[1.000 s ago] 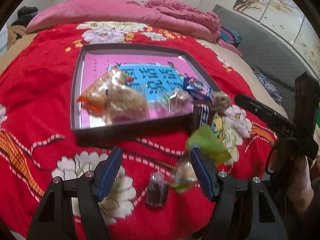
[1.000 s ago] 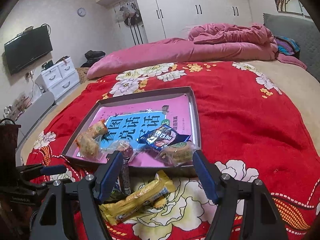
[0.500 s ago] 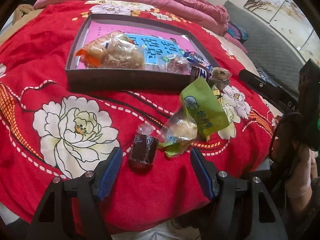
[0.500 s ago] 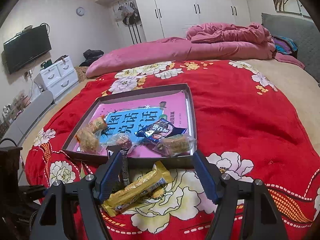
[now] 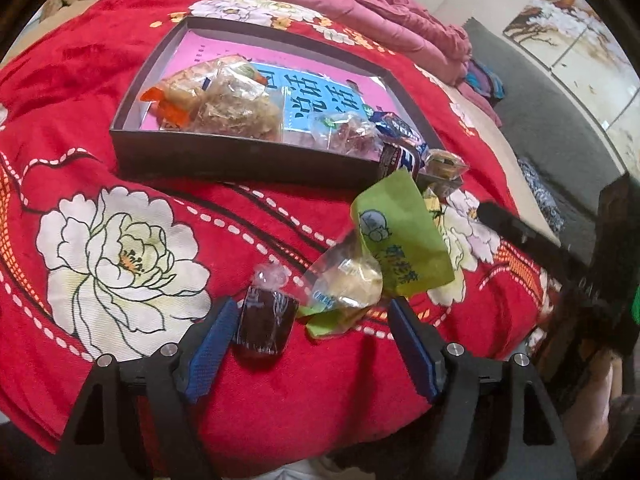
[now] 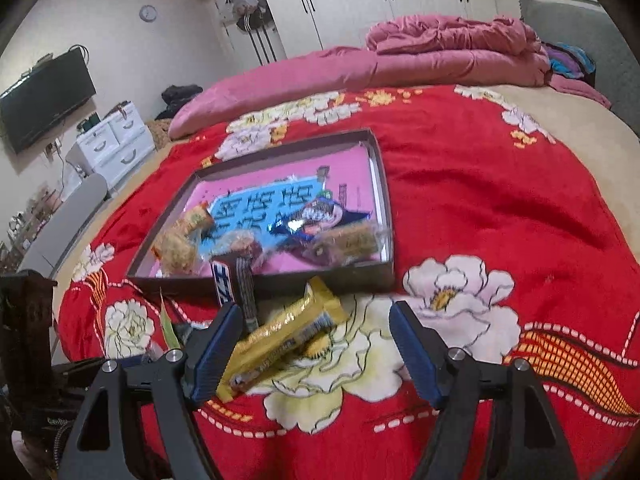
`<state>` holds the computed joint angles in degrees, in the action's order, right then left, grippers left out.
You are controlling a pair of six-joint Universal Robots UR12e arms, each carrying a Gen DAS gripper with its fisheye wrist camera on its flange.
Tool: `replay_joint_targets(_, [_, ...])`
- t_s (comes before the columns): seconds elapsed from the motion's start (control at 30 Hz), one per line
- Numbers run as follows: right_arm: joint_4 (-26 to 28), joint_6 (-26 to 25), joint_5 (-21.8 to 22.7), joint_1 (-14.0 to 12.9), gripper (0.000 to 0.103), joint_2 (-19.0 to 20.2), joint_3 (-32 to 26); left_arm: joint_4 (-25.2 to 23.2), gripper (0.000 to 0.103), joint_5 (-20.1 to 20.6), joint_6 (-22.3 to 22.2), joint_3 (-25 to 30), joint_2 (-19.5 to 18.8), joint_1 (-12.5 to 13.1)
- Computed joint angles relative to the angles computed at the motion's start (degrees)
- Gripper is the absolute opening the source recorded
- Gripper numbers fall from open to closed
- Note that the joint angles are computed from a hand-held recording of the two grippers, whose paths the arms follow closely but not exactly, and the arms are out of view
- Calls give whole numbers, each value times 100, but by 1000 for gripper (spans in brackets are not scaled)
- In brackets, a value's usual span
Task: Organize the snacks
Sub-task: 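Move the left gripper to the dark packet and green-labelled bag while the right gripper approaches the yellow wafer bar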
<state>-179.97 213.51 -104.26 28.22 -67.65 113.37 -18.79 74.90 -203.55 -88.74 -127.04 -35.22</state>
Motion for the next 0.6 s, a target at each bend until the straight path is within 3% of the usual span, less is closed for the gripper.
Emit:
replay_joint_targets(0.13, [131,84,221,-17,76,-9,15,22,79,58,-176,64,-44,-20])
replay_joint_targets(0.4, [374,38,533,-2,76,50,-63,-145,79,591,-180,250,-150,-170])
replay_joint_targets(0.6, [369,245,893,-54,76,141,-133,-44,79,656,-198,275,-203,-177])
